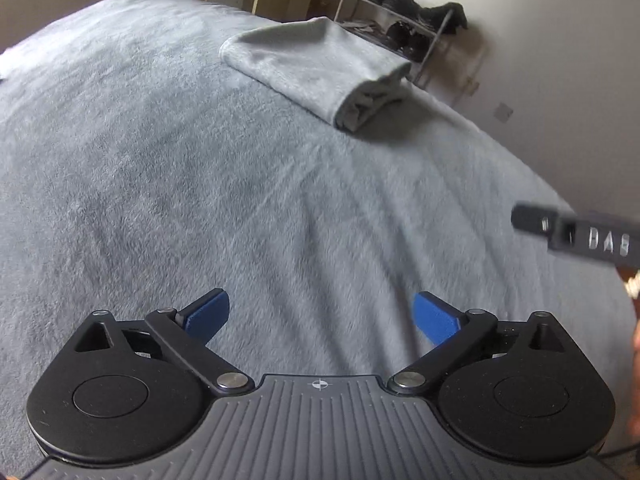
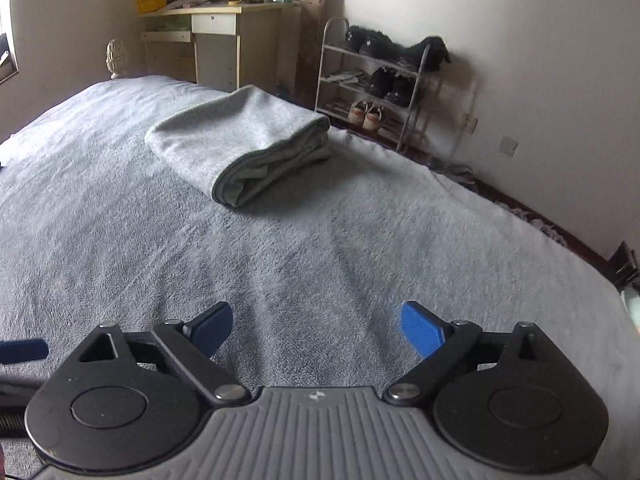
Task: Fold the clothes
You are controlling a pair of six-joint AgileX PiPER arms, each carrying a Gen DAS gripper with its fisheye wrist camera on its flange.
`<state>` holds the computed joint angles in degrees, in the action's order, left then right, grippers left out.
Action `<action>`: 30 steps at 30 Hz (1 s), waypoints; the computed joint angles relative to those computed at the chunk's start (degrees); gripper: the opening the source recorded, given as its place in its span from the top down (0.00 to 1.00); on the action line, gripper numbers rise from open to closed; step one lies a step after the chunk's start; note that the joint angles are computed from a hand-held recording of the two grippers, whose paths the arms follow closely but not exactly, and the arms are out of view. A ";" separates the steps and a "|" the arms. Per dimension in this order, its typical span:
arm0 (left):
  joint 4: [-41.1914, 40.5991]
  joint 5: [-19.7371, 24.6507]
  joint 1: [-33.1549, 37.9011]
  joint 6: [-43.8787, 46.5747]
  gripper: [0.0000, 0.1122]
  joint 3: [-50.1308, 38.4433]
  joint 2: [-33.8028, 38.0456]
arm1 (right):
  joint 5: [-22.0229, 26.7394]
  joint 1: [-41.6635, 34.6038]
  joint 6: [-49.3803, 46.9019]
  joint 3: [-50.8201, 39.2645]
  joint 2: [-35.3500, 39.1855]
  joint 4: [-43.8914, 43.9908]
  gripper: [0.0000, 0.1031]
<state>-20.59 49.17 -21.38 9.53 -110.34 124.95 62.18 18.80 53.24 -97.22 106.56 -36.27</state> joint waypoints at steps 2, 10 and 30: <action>0.38 -0.10 -0.39 -0.94 0.10 0.76 -0.54 | -0.29 0.76 1.07 0.01 0.12 -1.59 0.04; 4.76 -0.06 -1.46 -8.08 0.09 -1.36 -0.25 | -0.70 0.29 2.62 -0.62 1.93 -0.31 0.04; 16.43 5.89 -5.88 -19.44 0.08 -18.86 5.88 | 3.60 -0.09 5.83 -3.89 2.09 -5.71 0.01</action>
<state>-4.16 55.06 -27.26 -9.91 -129.20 130.83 65.77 18.71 59.08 -101.11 108.65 -41.98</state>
